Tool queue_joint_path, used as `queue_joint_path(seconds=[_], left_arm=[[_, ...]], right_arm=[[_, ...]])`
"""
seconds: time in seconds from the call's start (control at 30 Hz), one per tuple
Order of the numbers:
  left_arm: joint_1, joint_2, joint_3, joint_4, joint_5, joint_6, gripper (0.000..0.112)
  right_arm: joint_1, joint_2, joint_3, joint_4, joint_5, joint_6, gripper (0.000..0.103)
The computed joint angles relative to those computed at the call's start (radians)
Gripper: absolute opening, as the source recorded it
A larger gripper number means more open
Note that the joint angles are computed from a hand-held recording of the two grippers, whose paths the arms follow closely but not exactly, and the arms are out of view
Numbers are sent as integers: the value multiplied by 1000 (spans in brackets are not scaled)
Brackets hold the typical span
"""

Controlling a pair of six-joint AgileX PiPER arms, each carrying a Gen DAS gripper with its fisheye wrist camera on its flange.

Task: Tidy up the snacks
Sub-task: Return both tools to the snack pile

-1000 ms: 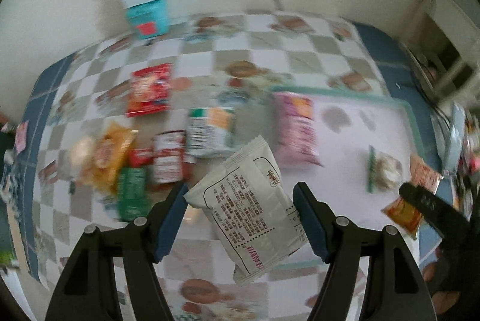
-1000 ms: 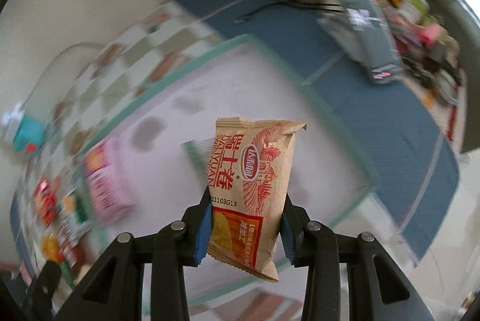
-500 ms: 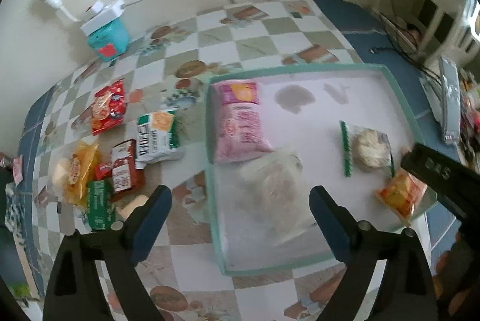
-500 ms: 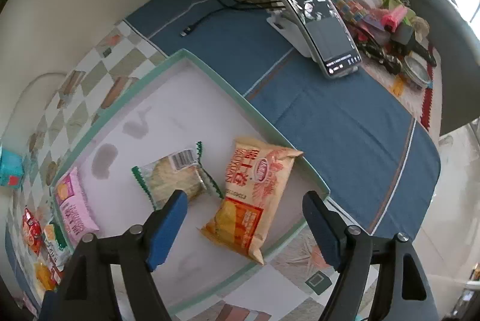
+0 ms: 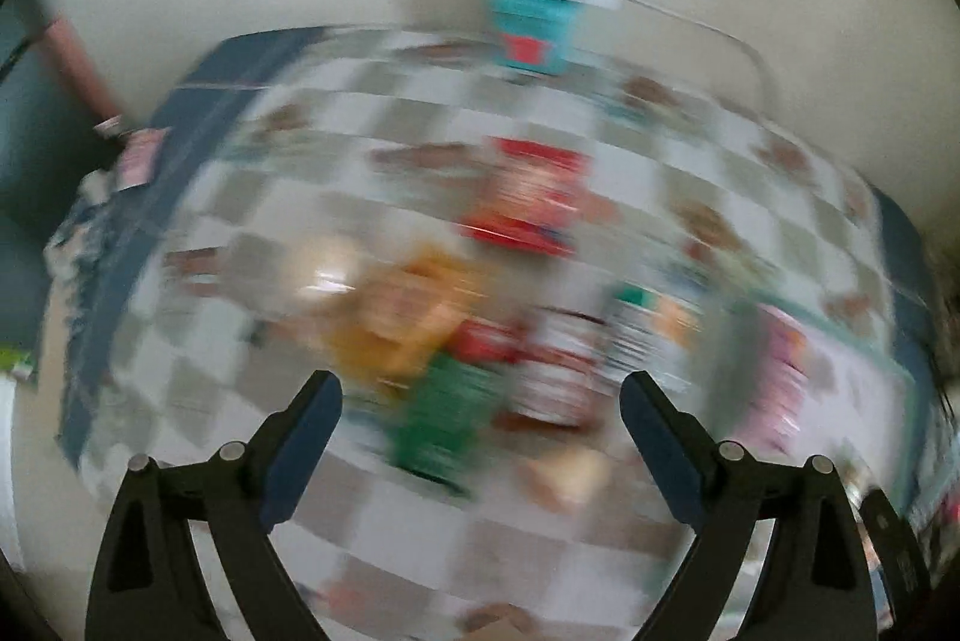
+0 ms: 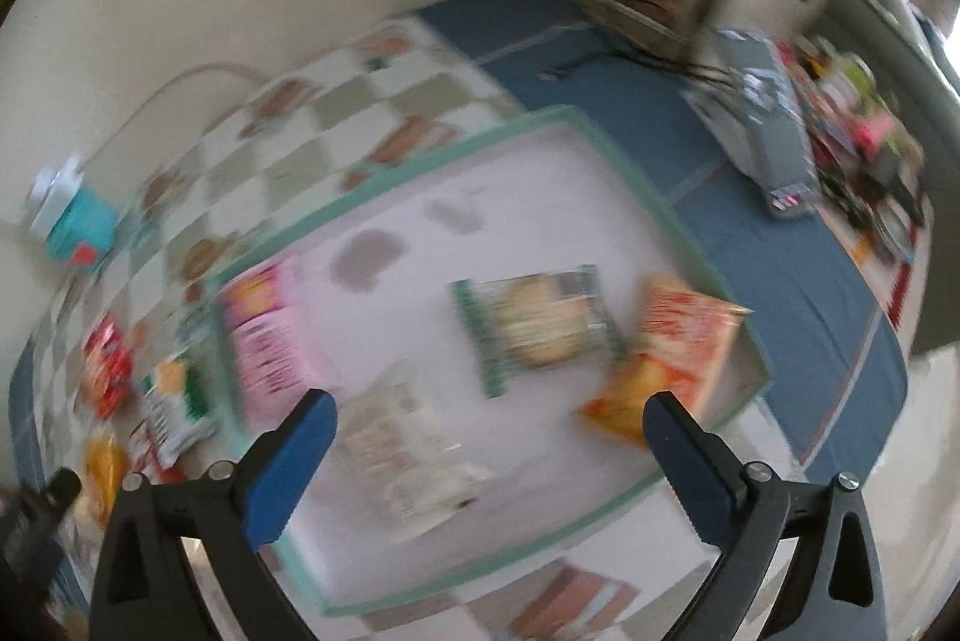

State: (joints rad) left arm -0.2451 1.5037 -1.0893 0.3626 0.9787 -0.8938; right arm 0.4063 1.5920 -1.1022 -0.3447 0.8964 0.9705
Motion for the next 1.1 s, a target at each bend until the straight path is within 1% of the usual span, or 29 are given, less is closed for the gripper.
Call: queue_joint_path(seconds=[0.13,0.27,0.33,0.43,0.63,0.73,0.87,0.97,1.1], left_arm=[[186,-27,43,29,-1,71,94],[336,-50,76,49,-15,133,94],[438,-67,90,24,-39,191,94],[547,-77,97,-15,-66,259,94],[702,-64,95,-90,-110,376,94],[758,-54,94,-136,-123,429,94],[788,-40,97,-175,-130,468,94],[776,-24,104,-195,-137,485,94],[720,30,109,-235,-141,513,94]], right_arm=[[105,42,-64,-6,22,21,103],[181,90,-131,16,37,50,103],[210,114,-159,24,40,56,103],[258,157,-215,31,55,70,103],[340,257,-332,61,79,65,103],[367,299,-378,76,90,54,103],[385,340,-415,93,103,39,103],[385,367,-427,115,106,13,103],[369,406,-418,166,95,-22,103]])
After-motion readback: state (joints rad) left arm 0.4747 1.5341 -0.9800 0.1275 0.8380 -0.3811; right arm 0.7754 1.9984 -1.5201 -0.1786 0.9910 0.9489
